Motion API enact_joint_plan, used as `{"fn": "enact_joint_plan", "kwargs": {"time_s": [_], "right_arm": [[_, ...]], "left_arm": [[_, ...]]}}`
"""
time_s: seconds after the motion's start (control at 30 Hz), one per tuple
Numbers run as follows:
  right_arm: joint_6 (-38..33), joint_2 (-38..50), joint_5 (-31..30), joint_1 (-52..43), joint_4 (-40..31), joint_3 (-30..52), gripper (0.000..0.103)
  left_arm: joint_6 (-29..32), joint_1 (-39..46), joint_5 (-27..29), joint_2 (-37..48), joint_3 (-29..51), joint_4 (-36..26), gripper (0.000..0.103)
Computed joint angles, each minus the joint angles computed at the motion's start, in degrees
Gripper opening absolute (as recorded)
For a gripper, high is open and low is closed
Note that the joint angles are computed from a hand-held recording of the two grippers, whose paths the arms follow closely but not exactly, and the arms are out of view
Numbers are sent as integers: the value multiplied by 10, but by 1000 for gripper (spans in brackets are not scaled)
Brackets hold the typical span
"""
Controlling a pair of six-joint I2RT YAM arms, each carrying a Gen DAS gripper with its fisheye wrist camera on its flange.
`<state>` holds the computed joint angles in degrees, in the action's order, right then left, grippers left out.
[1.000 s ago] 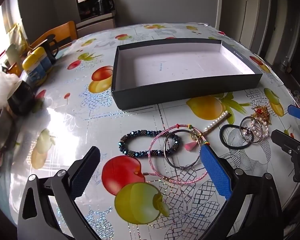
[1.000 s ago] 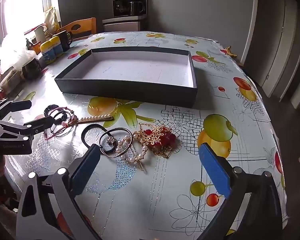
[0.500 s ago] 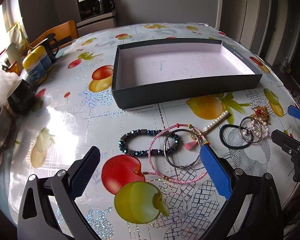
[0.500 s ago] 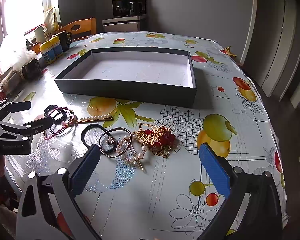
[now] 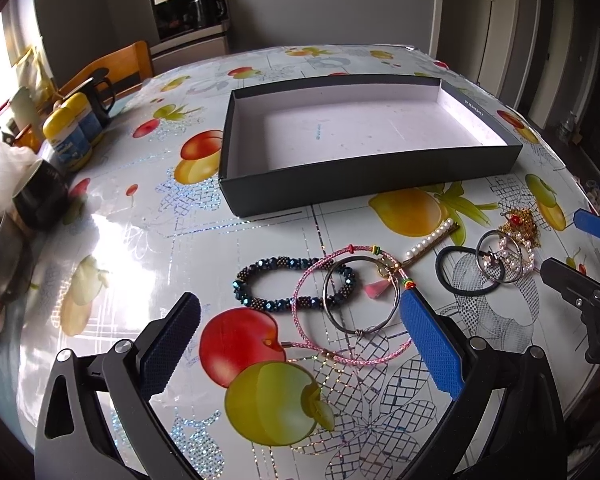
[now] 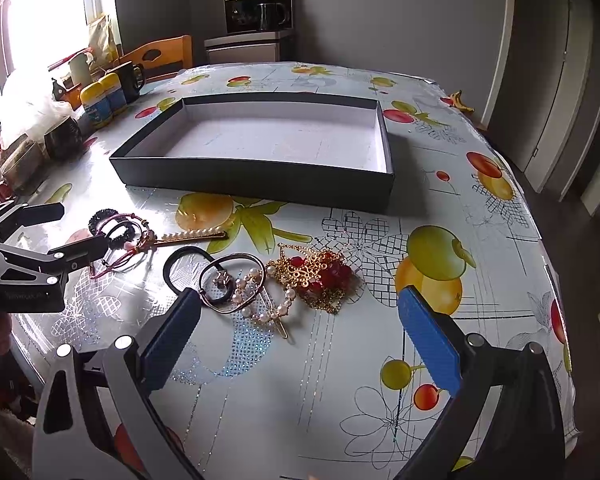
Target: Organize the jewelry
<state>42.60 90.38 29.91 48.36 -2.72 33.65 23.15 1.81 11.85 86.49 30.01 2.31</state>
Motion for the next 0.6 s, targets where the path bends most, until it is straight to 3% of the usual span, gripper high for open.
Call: {"fn": "enact_joint_plan", "kwargs": {"time_s": [0.6], "right_arm": [[3, -2, -1, 0, 1, -3, 97]], "left_arm": [[-5, -6, -3, -5, 1, -8, 101]]}}
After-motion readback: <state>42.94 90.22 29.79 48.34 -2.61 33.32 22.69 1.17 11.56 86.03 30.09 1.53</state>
